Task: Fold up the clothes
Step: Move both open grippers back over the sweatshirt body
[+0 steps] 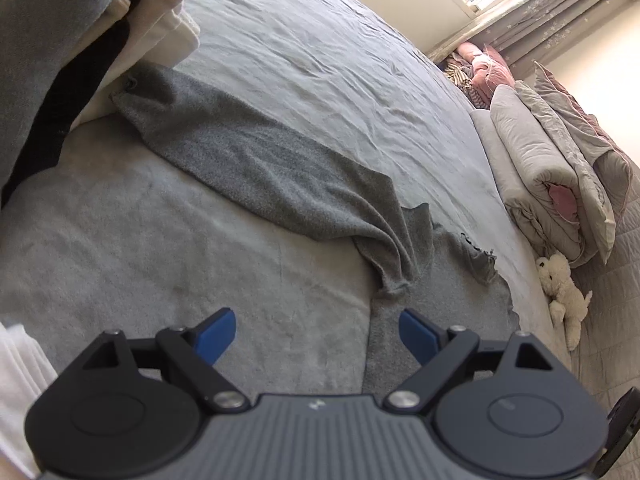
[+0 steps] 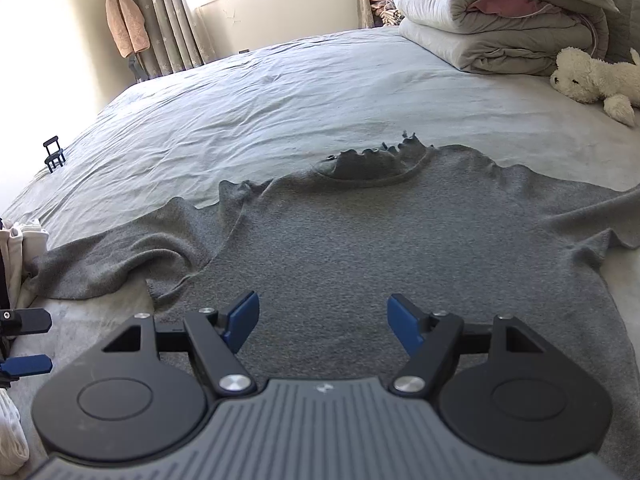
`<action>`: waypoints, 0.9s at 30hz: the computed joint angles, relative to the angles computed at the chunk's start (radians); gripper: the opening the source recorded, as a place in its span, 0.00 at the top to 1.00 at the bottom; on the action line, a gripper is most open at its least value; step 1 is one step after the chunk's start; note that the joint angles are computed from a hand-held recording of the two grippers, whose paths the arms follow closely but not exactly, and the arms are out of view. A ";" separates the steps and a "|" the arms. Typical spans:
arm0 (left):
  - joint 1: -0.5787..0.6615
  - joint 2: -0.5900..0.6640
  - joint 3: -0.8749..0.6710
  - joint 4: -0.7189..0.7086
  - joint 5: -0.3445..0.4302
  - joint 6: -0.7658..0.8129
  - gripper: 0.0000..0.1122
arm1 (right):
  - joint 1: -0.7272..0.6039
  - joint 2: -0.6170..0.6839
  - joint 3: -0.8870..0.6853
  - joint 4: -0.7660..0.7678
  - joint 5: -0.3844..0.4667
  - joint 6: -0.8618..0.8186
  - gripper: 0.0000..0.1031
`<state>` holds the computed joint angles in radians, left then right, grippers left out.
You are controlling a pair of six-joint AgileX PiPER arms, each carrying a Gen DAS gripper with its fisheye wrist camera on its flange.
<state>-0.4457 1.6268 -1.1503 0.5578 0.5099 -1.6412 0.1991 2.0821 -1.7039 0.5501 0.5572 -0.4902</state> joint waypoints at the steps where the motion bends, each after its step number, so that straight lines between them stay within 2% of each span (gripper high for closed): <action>1: -0.004 -0.005 -0.004 0.029 0.019 -0.010 0.20 | 0.016 0.009 -0.014 -0.016 -0.006 0.013 0.28; 4: -0.025 -0.029 -0.012 0.159 0.113 -0.065 0.20 | 0.064 0.034 -0.045 -0.046 -0.032 0.027 0.28; 7: -0.053 -0.050 -0.014 0.271 0.265 -0.167 0.20 | 0.113 0.055 -0.062 -0.026 -0.038 -0.004 0.28; 9: -0.043 -0.076 0.007 0.284 0.297 -0.210 0.20 | 0.154 0.063 -0.058 -0.009 -0.054 -0.058 0.28; 11: -0.008 -0.119 0.049 0.271 0.258 -0.215 0.20 | 0.199 0.072 -0.058 -0.002 -0.076 -0.116 0.28; 14: 0.008 -0.158 0.090 0.296 0.257 -0.281 0.20 | 0.265 0.093 -0.072 -0.004 -0.098 -0.215 0.28; 19: 0.053 -0.206 0.146 0.287 0.203 -0.324 0.20 | 0.325 0.185 -0.205 0.117 -0.016 -0.408 0.28; 22: 0.079 -0.230 0.171 0.290 0.177 -0.342 0.20 | 0.366 0.250 -0.319 0.121 0.026 -0.449 0.28; 25: 0.101 -0.247 0.188 0.289 0.159 -0.335 0.20 | 0.403 0.344 -0.497 0.076 0.111 -0.392 0.29; 27: 0.125 -0.257 0.203 0.275 0.117 -0.332 0.20 | 0.420 0.410 -0.615 0.054 0.176 -0.344 0.35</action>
